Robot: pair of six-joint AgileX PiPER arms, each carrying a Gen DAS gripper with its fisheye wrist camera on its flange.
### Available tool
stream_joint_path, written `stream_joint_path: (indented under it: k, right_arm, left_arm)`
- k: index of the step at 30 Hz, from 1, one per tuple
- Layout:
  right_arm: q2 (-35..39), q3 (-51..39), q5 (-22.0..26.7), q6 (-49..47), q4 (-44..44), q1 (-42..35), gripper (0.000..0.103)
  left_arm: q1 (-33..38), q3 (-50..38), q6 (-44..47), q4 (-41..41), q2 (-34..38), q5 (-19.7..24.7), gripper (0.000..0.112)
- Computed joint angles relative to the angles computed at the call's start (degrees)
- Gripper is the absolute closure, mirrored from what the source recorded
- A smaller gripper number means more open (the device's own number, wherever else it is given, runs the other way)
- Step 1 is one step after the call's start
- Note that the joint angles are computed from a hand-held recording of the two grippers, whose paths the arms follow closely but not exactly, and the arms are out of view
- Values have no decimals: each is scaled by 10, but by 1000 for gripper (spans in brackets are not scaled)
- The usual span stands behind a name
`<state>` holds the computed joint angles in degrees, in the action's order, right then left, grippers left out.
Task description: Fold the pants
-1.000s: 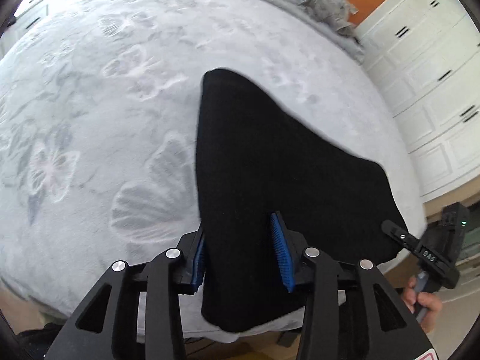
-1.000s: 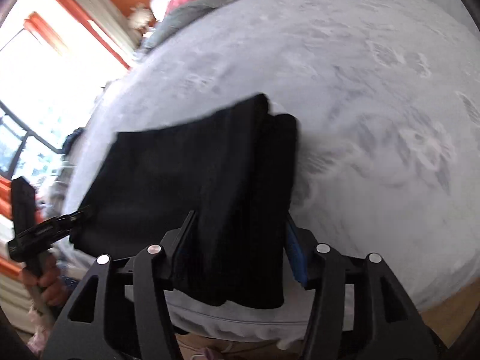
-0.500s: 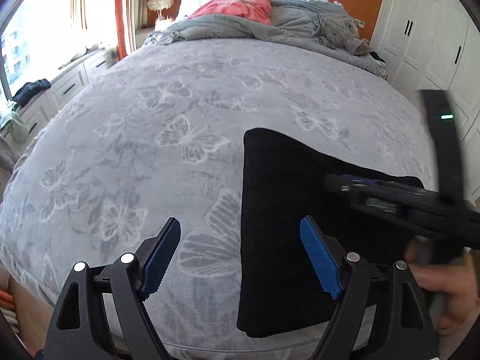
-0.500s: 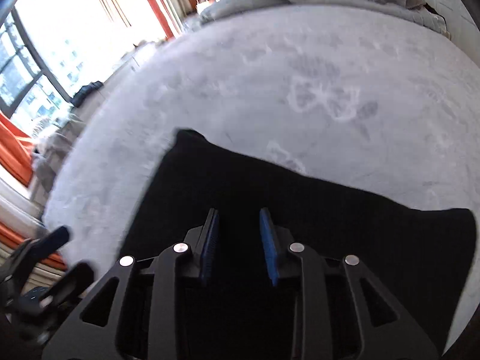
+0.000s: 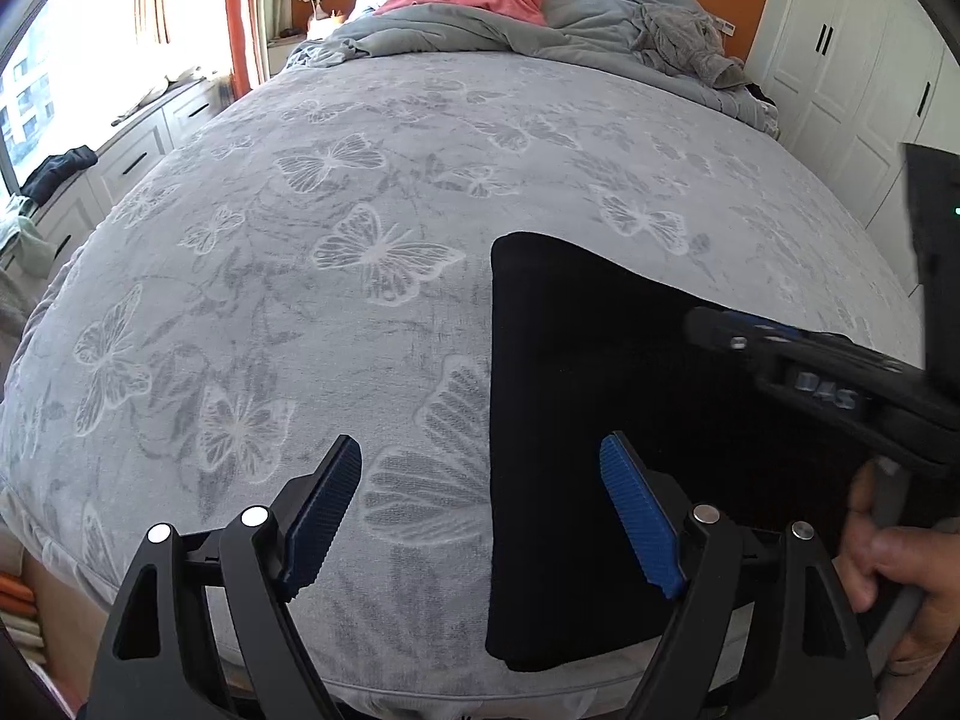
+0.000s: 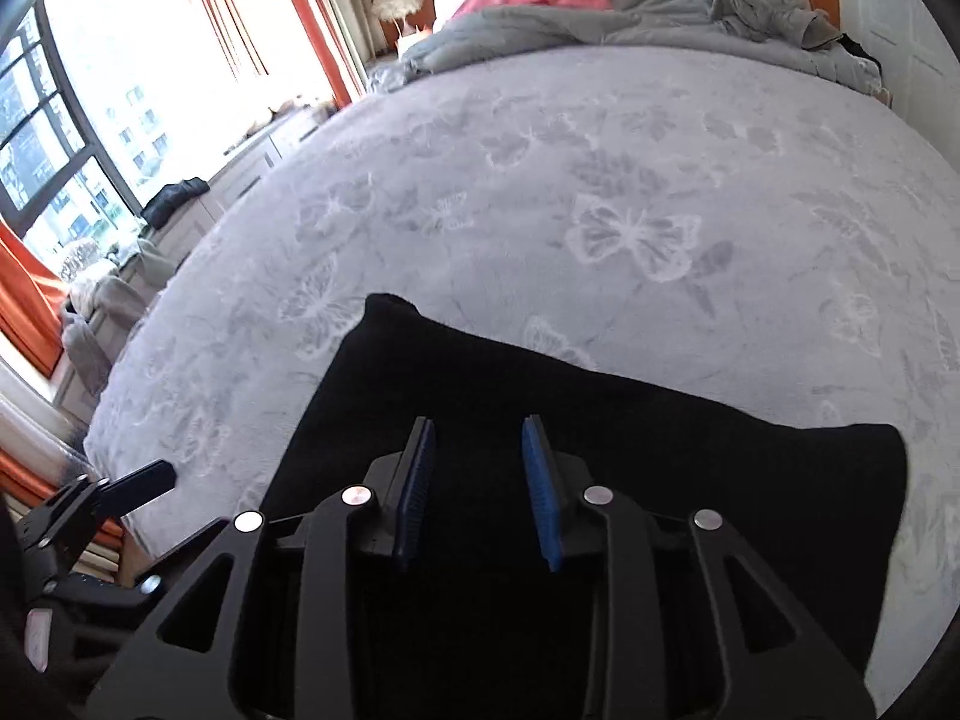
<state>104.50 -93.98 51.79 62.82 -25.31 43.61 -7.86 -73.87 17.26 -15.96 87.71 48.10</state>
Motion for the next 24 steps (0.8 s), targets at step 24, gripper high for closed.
stream_joint_path:
  k: [24]
  right_arm:
    - [-380, 495, -102, 412, -111, 83, 39]
  left_arm:
    - [-137, 70, 73, -24, -33, -17, 26]
